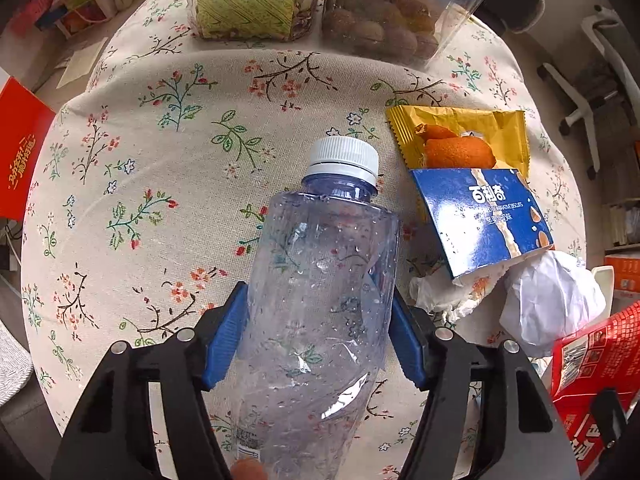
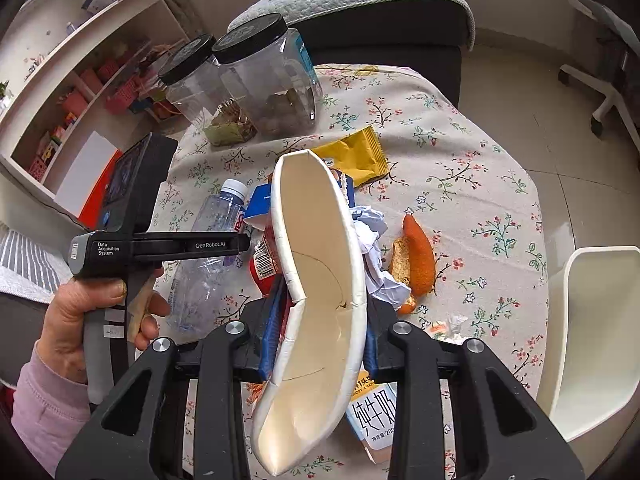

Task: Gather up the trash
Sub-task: 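Grasp the water bottle with the left gripper while the right grasps the red noodle cup, then lift the water bottle and noodle cup and carry them to the bin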

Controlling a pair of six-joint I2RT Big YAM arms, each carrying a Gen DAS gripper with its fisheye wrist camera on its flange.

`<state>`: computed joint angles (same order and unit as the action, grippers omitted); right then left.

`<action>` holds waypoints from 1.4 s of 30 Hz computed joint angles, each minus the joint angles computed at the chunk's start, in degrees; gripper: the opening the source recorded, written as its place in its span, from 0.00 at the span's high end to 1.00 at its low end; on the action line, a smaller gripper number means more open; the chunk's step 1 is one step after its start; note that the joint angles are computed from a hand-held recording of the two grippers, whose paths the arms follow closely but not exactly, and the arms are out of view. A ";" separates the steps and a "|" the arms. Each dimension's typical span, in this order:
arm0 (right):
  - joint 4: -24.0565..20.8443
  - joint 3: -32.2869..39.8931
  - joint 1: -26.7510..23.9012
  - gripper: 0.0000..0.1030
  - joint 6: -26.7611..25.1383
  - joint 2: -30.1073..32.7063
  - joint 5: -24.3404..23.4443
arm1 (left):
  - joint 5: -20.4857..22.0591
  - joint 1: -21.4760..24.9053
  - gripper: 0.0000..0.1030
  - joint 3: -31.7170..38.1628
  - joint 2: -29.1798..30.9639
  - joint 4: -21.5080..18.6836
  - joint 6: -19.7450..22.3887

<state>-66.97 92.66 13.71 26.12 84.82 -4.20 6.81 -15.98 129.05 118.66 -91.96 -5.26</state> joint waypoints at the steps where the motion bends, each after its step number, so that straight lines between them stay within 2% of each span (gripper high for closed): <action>1: 0.28 0.14 -0.06 0.70 0.00 0.08 0.04 | 0.33 0.16 0.38 -0.92 -0.72 1.03 0.23; 5: 2.58 0.40 0.03 0.70 0.73 0.17 0.10 | -0.56 1.27 0.39 -3.95 -3.78 5.28 -0.89; 9: 5.77 0.63 0.54 0.70 1.31 -0.18 1.50 | 0.30 2.78 0.39 -6.69 -7.12 10.05 -2.99; 14: 10.93 -0.06 1.09 0.70 1.95 -1.33 3.56 | -0.45 3.29 0.39 -11.80 -12.98 18.28 -4.40; 21: 18.93 -2.57 1.99 0.69 0.59 -4.20 9.81 | -7.07 1.15 0.39 -18.80 -20.65 32.32 -5.03; 26: 22.62 -4.20 2.68 0.69 -1.26 -5.87 14.82 | -10.13 -0.25 0.39 -23.96 -25.41 40.28 -6.51; 30: 24.61 -5.10 3.10 0.69 -2.29 -6.85 17.50 | -16.78 -2.05 0.38 -28.82 -29.35 46.74 -6.58; 37: 26.50 -6.38 3.39 0.69 -3.96 -8.09 20.61 | -21.42 -4.32 0.38 -32.22 -32.49 52.68 -5.89; 42: 27.56 -7.19 3.52 0.69 -5.72 -9.04 22.73 | -21.49 -5.33 0.38 -31.93 -32.83 53.07 -6.13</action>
